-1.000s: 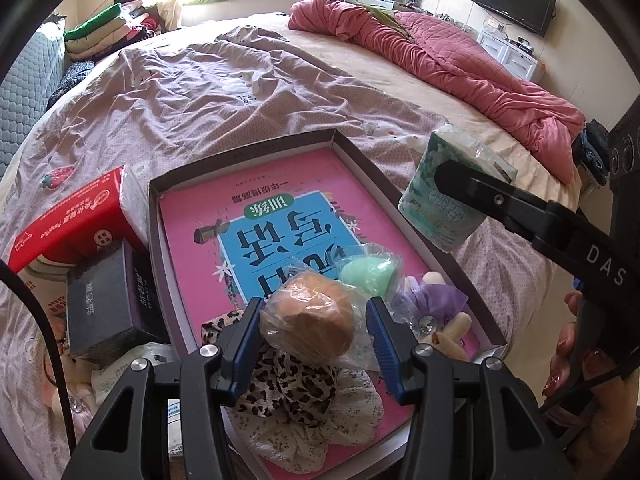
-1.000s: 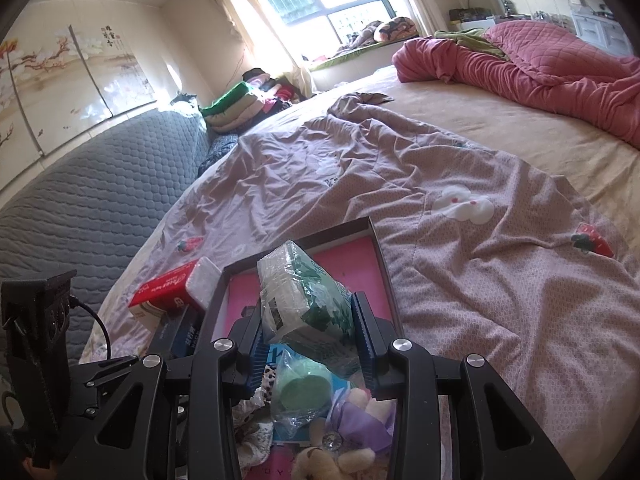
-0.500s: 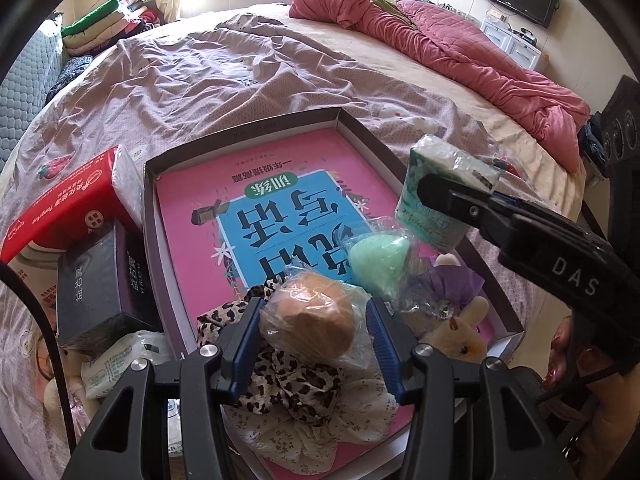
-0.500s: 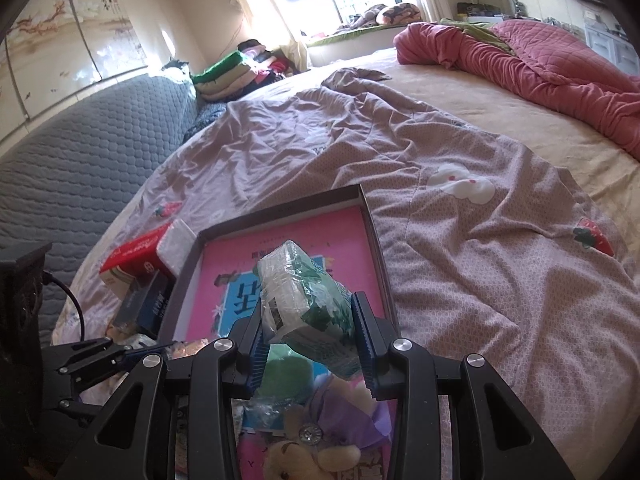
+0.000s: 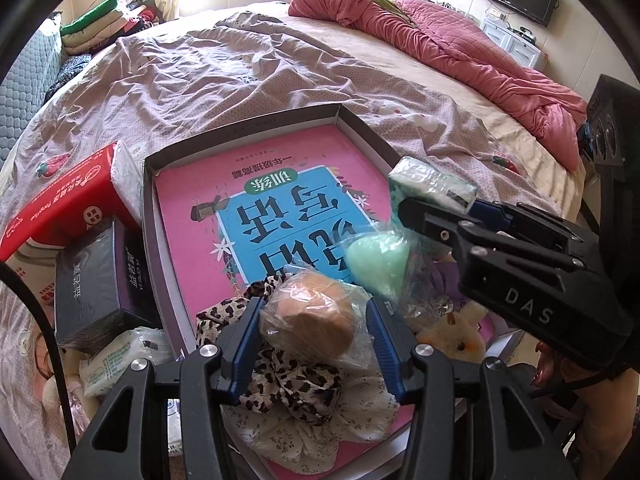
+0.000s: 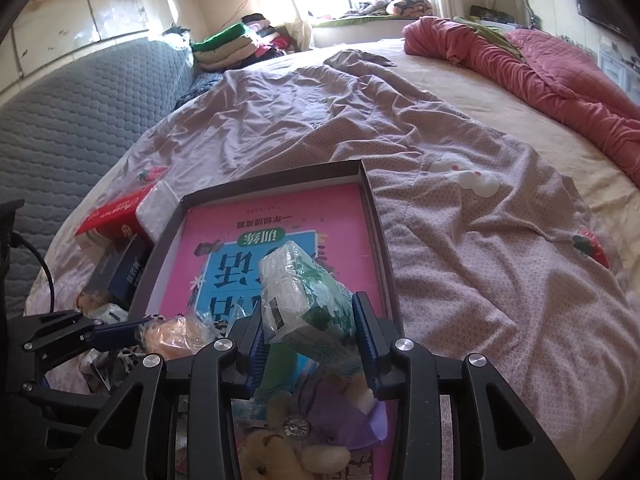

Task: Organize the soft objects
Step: 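Lower the bread roll onto the tray with the left gripper while the right gripper lowers the tissue pack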

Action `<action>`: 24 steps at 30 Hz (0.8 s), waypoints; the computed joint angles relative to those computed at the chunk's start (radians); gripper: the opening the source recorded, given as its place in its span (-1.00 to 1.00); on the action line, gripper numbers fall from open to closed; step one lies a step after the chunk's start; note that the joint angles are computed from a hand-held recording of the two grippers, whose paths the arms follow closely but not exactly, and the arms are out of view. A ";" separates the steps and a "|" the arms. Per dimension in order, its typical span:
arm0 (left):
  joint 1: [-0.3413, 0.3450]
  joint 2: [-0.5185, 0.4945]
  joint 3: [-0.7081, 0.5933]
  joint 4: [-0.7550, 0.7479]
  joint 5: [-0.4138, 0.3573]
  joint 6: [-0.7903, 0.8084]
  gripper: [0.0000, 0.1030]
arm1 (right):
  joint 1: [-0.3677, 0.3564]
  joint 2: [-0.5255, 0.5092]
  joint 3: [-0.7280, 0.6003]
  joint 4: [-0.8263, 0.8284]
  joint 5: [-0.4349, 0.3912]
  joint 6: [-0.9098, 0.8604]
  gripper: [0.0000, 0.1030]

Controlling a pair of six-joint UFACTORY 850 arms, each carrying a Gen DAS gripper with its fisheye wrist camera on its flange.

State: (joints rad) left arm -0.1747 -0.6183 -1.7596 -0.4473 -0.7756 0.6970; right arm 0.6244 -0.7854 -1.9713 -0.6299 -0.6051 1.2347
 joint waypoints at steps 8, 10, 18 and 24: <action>0.002 0.000 0.000 -0.004 -0.006 -0.007 0.01 | -0.002 -0.001 0.002 0.046 0.031 -0.034 -0.18; 0.003 -0.002 -0.005 -0.001 -0.010 -0.009 0.01 | -0.005 0.005 0.012 0.061 0.055 -0.038 -0.15; 0.007 -0.008 -0.013 -0.005 -0.018 -0.010 0.01 | -0.020 0.043 0.085 0.086 0.209 0.019 0.18; 0.007 -0.010 -0.016 -0.004 -0.025 -0.010 0.02 | -0.036 0.069 0.143 0.132 0.327 0.044 0.34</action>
